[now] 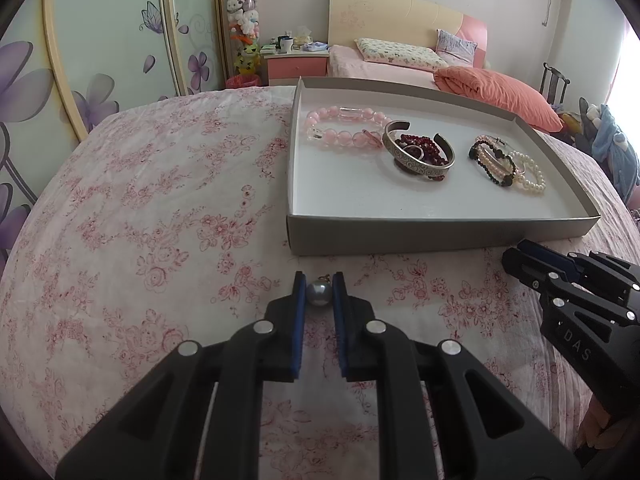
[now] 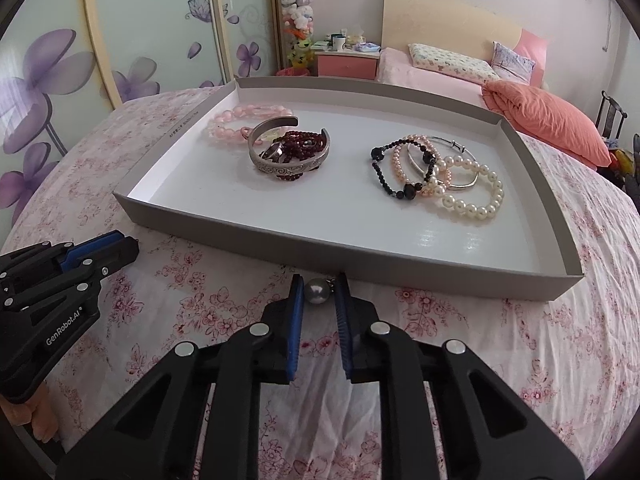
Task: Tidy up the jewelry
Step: 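Carry both pearl earrings over the tray, lower them in and open both tools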
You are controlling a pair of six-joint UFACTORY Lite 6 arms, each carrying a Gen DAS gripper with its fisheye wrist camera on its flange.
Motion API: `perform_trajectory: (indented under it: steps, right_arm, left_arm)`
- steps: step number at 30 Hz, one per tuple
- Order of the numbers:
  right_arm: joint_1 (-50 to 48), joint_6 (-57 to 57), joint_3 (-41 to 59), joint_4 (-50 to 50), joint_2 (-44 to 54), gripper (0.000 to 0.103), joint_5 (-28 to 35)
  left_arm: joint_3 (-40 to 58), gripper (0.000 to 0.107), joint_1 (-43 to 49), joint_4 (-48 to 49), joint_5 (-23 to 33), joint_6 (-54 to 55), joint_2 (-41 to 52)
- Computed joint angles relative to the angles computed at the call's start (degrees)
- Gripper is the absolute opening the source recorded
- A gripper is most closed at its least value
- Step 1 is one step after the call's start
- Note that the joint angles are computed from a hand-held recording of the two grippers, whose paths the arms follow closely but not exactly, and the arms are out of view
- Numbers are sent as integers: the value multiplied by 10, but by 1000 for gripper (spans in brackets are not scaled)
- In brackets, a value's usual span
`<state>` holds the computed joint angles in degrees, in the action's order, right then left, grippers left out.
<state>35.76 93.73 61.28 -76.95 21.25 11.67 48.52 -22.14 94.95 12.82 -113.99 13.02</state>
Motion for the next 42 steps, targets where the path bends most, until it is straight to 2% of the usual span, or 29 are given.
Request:
perform_trajectory:
  steps: [2,17,27,36,39,42]
  right_arm:
    - [-4,-4,-3,2,-3,17,-1]
    - [-75,158,-145,-155,-112,17,8]
    - [-60,136,-134,-134,-100,17,26]
    - [-60,148,-140,-144,-103,17,24]
    - [-67,169,-145,-166,-107,17,12]
    - [-81,242,-159,-236,-121,17,-7]
  left_arm:
    - [0,14,0,0,0,0,0]
    - [0,14,1,2,-1,0,0]
    - [7,14,-16,-37,17,35,6]
    - [6,14,-17,-35,17,34,6]
    - [3,14,-14,-26,12,25,3]
    - [-2,14,-10,-11,6,10,-2]
